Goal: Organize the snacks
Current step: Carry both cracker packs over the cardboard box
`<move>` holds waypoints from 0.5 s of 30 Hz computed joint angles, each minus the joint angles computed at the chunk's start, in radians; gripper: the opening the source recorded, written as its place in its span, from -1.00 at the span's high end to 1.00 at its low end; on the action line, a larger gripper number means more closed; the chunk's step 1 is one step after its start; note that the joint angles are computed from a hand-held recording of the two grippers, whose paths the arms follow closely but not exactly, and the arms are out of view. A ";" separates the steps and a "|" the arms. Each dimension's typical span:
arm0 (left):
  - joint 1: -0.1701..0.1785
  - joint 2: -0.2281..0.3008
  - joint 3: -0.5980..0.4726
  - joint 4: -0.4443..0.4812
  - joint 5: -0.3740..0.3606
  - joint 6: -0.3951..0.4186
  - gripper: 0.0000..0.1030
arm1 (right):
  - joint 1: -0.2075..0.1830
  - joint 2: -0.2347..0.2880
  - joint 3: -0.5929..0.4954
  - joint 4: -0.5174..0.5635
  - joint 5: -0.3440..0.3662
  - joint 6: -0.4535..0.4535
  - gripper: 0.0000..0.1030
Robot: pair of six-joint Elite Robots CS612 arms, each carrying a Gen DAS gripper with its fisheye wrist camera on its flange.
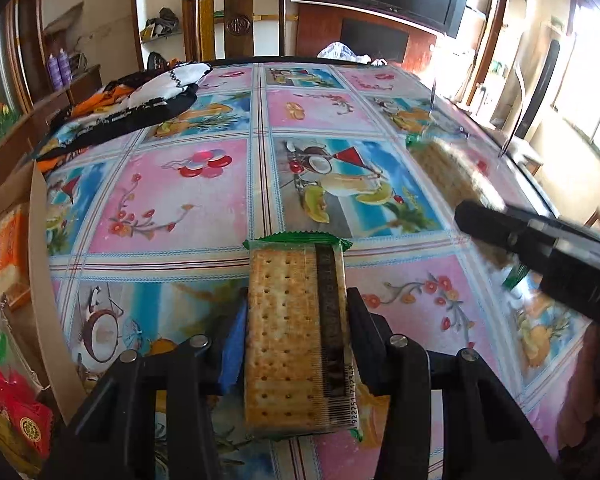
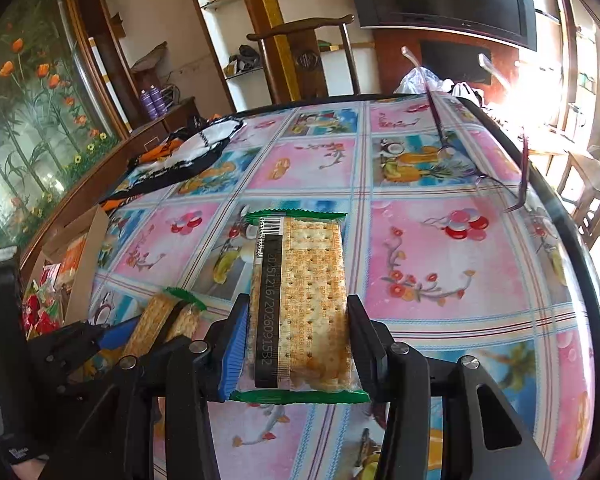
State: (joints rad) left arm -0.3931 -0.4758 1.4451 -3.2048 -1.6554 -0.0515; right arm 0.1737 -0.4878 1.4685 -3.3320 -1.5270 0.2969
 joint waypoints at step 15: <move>0.008 -0.008 0.017 -0.092 0.007 -0.044 0.13 | 0.022 0.009 -0.016 0.021 -0.009 -0.055 0.03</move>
State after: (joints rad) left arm -0.3846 -0.4836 1.4619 -3.2973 -1.6483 -0.0950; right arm 0.1955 -0.4792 1.4522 -3.3108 -1.5361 0.2416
